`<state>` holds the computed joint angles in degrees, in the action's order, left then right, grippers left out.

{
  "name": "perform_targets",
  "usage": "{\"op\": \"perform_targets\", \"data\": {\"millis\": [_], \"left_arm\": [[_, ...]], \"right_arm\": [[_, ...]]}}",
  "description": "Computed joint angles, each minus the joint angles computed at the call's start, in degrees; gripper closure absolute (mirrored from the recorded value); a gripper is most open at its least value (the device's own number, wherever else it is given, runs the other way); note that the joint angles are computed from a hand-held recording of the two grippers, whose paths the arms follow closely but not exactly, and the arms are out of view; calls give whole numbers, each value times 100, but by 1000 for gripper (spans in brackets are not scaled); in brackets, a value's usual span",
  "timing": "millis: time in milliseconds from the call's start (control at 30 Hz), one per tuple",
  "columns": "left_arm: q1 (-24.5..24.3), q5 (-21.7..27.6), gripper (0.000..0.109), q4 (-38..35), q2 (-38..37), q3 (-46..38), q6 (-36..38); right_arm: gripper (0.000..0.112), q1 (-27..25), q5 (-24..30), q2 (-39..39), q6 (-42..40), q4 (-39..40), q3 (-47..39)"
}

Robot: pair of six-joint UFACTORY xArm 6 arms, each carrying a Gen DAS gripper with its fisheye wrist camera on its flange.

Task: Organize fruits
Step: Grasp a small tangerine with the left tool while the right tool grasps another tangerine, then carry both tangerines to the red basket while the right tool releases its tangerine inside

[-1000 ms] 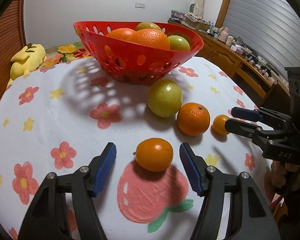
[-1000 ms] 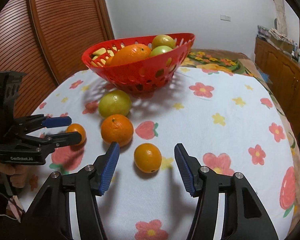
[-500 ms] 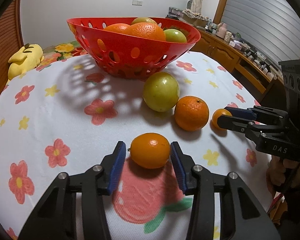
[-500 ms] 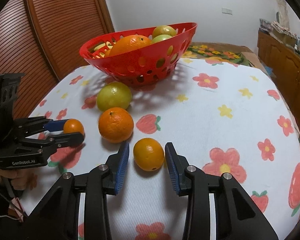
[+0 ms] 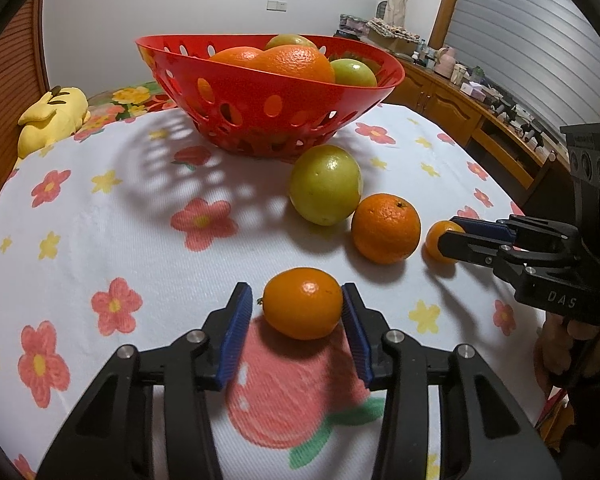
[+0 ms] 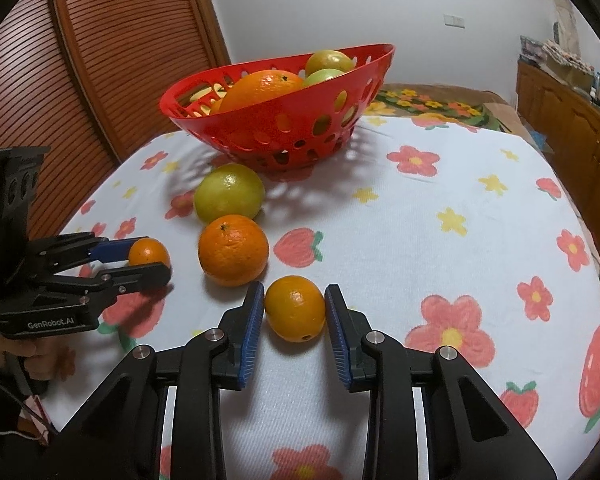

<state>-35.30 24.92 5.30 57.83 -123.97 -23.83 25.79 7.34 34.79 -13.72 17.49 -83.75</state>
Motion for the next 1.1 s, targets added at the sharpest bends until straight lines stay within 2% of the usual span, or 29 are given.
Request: {"op": "perform_targets", "data": {"millis": [167,333,700,967,1100], "left_arm": [[-6,-50,70,74,-21,40,-76],[3,-221,70,197,-189,272,-250],[64,-659,70,981,-672,747,-1047],[91,-727,70,1255,-801,736,-1219],[107,-721,70,1370,-798,644,-1291]], "right_arm": [[82,36,61,-12,-485,559,-25],[82,50,4,-23,-597,649,-4],[82,121,-317,-295,-709,647,226],[82,206,-509,-589,-1251,1117,294],[82,215,-550,-643,-1283,1071,239]]}}
